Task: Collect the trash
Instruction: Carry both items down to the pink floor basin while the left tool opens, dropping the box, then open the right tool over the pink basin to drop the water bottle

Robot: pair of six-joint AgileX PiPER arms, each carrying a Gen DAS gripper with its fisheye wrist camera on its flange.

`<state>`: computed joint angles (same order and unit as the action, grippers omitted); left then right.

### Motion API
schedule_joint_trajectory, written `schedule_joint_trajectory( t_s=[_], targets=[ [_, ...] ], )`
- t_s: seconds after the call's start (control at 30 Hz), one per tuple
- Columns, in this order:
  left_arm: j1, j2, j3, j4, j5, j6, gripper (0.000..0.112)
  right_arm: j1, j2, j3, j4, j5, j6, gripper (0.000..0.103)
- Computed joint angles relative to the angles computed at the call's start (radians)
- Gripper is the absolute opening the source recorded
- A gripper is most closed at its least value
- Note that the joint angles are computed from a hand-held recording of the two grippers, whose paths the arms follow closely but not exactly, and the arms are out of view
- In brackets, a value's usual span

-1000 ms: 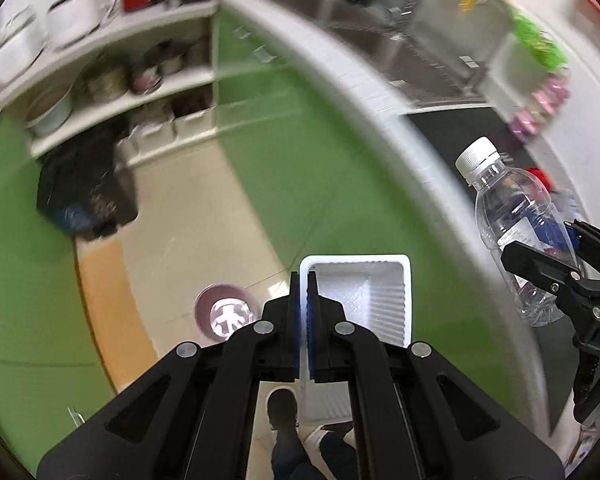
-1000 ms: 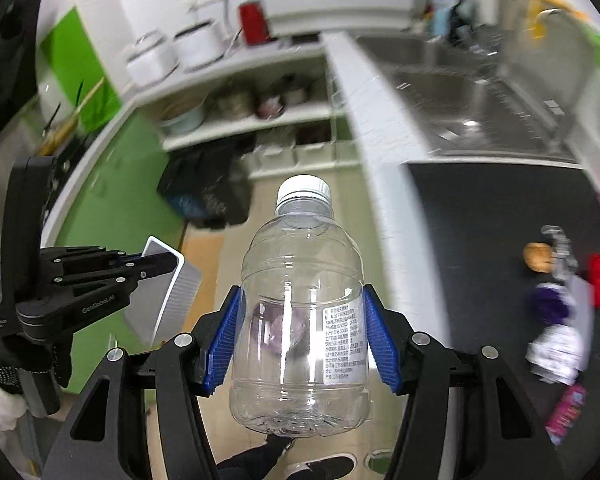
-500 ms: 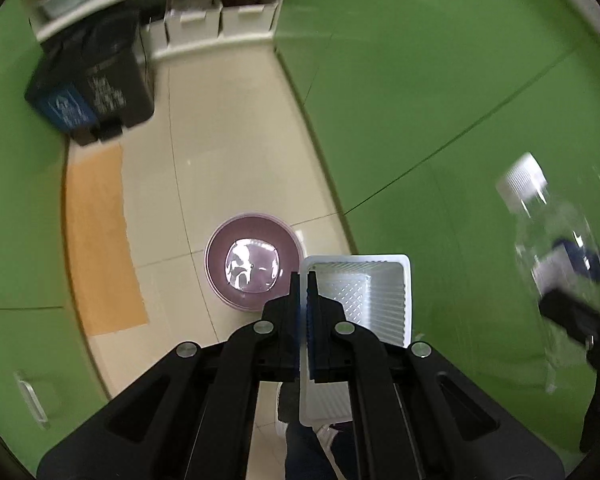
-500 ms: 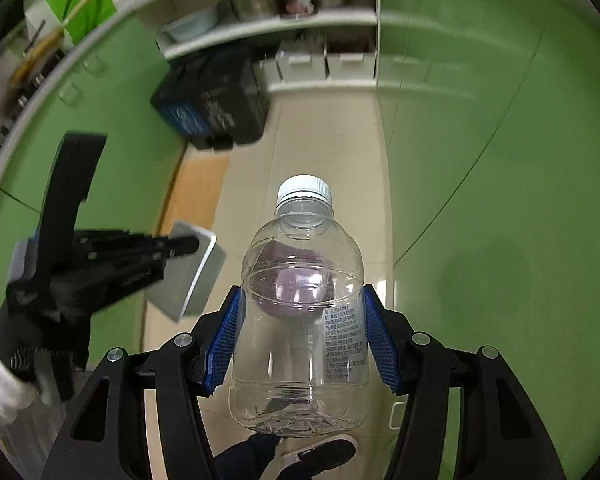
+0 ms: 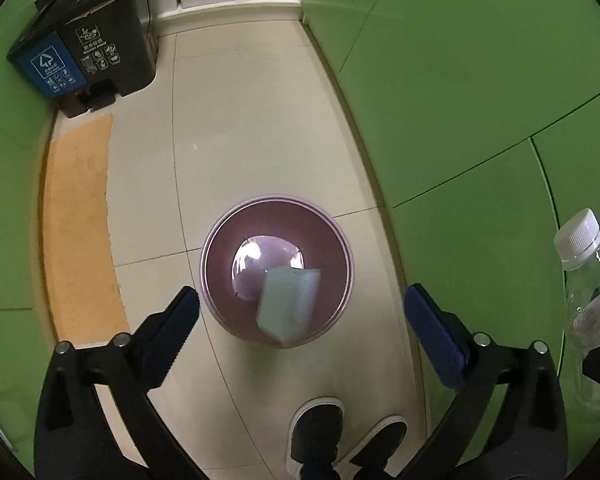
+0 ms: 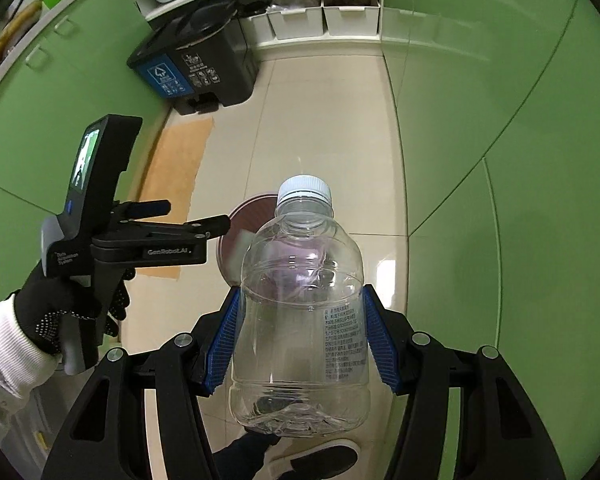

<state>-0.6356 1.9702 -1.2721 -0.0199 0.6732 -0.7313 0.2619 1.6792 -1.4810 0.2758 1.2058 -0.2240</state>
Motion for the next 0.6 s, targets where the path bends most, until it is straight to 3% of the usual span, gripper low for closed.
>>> schedule_joint_trajectory(
  t_s=[0.17, 0.43, 0.6],
  targets=[
    [0.042, -0.057, 0.078, -0.039, -0.019, 0.023, 0.1, 0.051, 0.053, -0.025, 0.005, -0.029, 0.002, 0.057],
    [0.108, -0.289, 0.226, 0.017, 0.022, -0.043, 0.1, 0.151, 0.171, -0.118, 0.032, -0.055, 0.001, 0.057],
    [0.136, -0.413, 0.34, 0.031, 0.01, -0.087, 0.1, 0.205, 0.264, -0.189, 0.032, -0.078, -0.01, 0.057]
  ],
)
